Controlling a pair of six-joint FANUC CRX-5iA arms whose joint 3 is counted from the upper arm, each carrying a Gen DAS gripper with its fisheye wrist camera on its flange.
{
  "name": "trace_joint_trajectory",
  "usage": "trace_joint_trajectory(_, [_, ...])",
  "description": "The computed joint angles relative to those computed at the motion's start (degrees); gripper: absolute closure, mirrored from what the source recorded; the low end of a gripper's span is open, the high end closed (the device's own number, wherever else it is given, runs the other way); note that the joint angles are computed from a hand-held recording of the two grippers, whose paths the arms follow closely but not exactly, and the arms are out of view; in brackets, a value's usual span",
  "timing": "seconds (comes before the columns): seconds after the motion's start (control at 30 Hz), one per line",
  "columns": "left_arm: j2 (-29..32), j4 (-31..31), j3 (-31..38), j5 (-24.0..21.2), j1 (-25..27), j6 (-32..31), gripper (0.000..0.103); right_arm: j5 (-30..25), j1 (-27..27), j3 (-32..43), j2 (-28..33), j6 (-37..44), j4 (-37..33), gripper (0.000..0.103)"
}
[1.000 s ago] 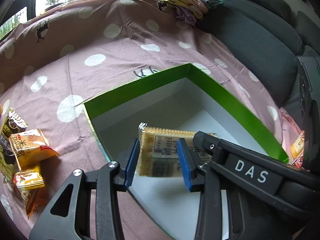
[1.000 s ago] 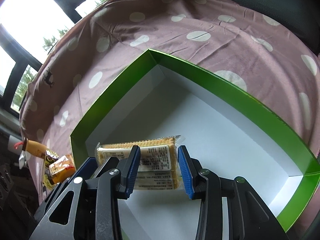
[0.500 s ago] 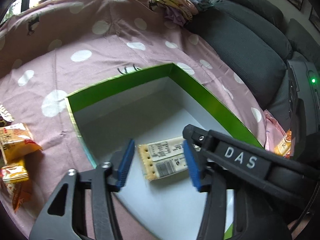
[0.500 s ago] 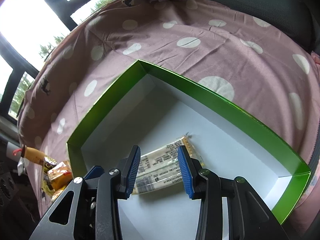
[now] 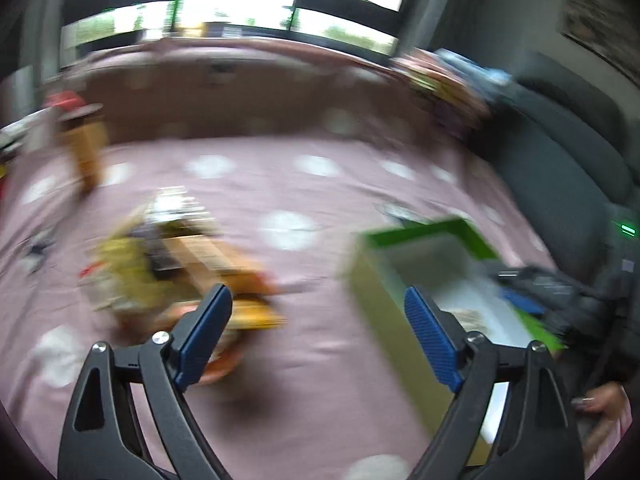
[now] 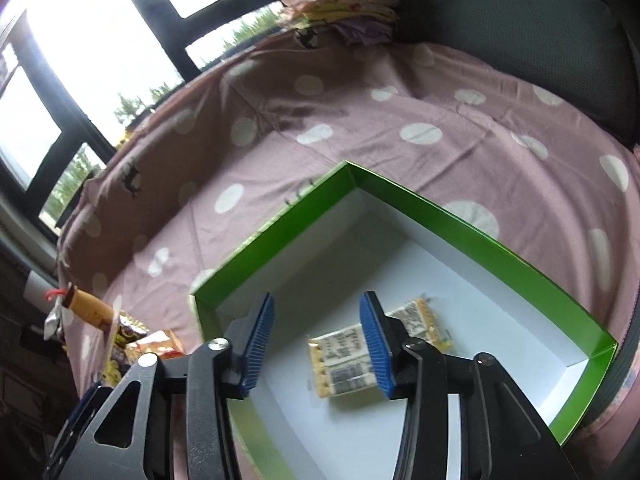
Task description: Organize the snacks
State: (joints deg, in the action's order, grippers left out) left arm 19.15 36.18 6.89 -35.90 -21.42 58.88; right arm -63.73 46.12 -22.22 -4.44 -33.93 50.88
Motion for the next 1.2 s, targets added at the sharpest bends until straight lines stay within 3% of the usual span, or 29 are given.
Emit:
trace_joint_trajectory(0.03, [-0.9, -1.6, -1.2, 1.2, 1.5, 3.1, 0.013, 0.9, 0.0, 0.1, 0.4, -0.1, 1.6, 0.042])
trace_joint_trajectory(0.1, [-1.5, -1.7, -2.6, 1.9, 3.7, 5.9, 0.011, 3.3, -0.1, 0.7, 1.3, 1.0, 4.0, 0.042])
trace_joint_trajectory(0.23, [-0.5, -4.4, -2.8, 0.1, 8.1, 14.4, 0.011, 14.0, -2.0, 2.6, 3.9, 6.2, 7.1, 0.038])
trace_joint_trajectory(0.27, [-0.1, -2.7, -3.4, -0.2, 9.1, 14.9, 0.011, 16.0, -2.4, 3.1, 4.5, 7.7, 6.7, 0.037])
trace_joint_trajectory(0.37, [1.3, 4.2, -4.5, -2.7, 10.6, 11.9, 0.011, 24.5, -4.1, 7.2, 8.0, 15.6, 0.7, 0.037])
trace_joint_trajectory(0.43, [2.3, 3.0, -3.2, -5.1, 10.9, 13.6, 0.011, 27.8, -4.9, 10.6, 10.6, 22.1, -5.8, 0.037])
trace_joint_trajectory(0.53, [3.4, 0.2, -1.5, -7.5, 10.9, 15.3, 0.012, 26.1, -5.2, 17.5, 15.4, 33.4, -15.7, 0.037])
trace_joint_trajectory(0.63, [4.5, 1.8, -0.9, -9.8, 10.6, 13.9, 0.012, 25.9, -6.7, 22.4, 18.6, 40.6, -25.0, 0.037])
trace_joint_trajectory(0.87, [5.3, -0.9, 1.0, -11.5, 10.3, 15.2, 0.012, 23.9, -8.3, 26.2, 21.5, 48.0, -34.2, 0.039])
trace_joint_trajectory(1.0, [5.2, 0.1, 0.6, -11.2, 10.7, 15.3, 0.012, 25.0, -9.4, 27.6, 21.9, 54.9, -41.4, 0.056])
trace_joint_trajectory(1.2, [4.0, -2.5, 0.6, -10.8, 11.8, 17.5, 0.012, 23.9, -7.1, 25.7, 20.7, 51.0, -34.5, 0.058])
